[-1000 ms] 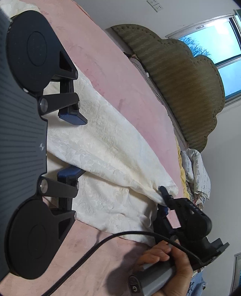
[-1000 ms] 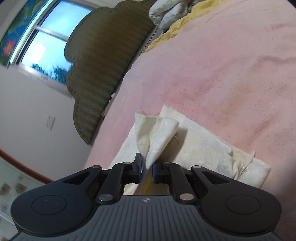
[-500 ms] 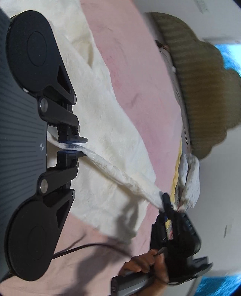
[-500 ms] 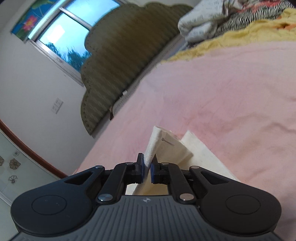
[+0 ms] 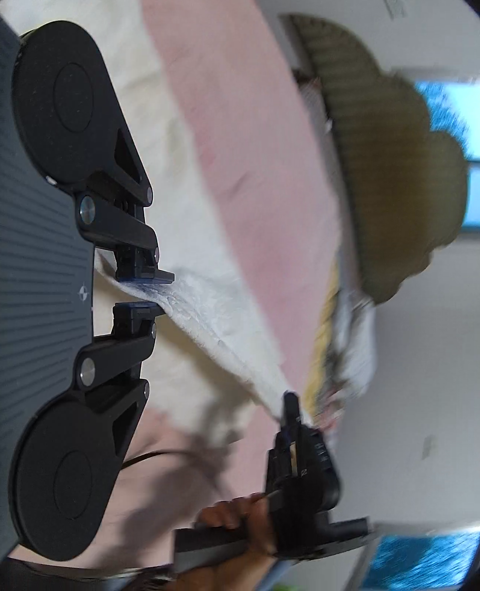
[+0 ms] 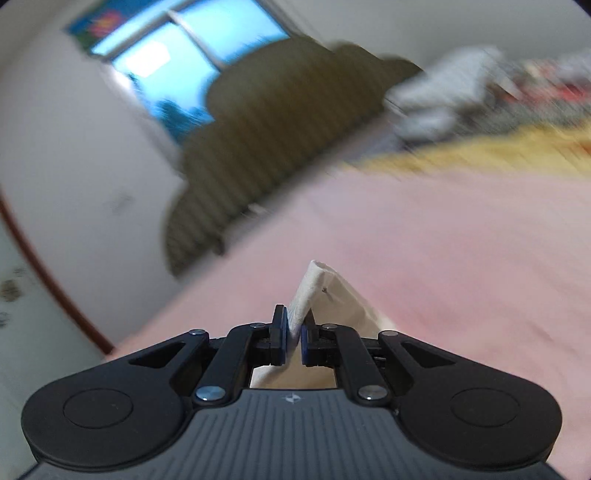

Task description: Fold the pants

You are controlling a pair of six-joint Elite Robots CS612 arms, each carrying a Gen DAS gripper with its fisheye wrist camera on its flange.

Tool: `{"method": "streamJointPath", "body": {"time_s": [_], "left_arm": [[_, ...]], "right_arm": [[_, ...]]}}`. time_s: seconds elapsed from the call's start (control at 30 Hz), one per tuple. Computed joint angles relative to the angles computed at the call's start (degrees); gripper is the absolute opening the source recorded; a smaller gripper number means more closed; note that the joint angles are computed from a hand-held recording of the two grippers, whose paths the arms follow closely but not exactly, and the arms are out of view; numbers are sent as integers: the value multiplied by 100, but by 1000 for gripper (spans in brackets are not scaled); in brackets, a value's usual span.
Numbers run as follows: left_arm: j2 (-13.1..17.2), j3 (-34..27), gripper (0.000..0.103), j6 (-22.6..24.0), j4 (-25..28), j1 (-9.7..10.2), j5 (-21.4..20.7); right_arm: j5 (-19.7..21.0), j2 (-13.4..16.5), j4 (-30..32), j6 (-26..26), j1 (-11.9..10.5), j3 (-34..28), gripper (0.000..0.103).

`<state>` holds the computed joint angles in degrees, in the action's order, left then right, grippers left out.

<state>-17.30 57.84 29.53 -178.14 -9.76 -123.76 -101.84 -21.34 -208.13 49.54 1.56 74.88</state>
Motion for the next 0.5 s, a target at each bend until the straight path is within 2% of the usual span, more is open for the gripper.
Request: {"method": "streamJointPath", "body": {"time_s": [0.07,0.13,0.2,0.27,0.33,0.37,0.43,0.5], "left_arm": [[-45,177,10,405,58,-38,103],[-57,265,10,537,-29,-33,95],[-59,226,10,492,113,-2,1],[22,-36,10,219,429,33,-87],[61,-145,11,-324,425,44,-56],[115,-251,11,-685,262,47,41],[230,-470,11,-1583,-433,49,401],[353,-685,12,-2431,-1299,69,721]], "right_arm": [[16,-43,80,224,4,224,7],[62,-85,109,232,4,344,7],[146,-106,123,179,-15,350,7],[268,-104,292,75,-58,204,7],[459,-73,578,-180,-113,-85,7],[558,-49,738,-373,-137,-281,7],[707,-7,794,-796,-136,-639,7],[749,91,107,-1367,-78,-954,7]]}}
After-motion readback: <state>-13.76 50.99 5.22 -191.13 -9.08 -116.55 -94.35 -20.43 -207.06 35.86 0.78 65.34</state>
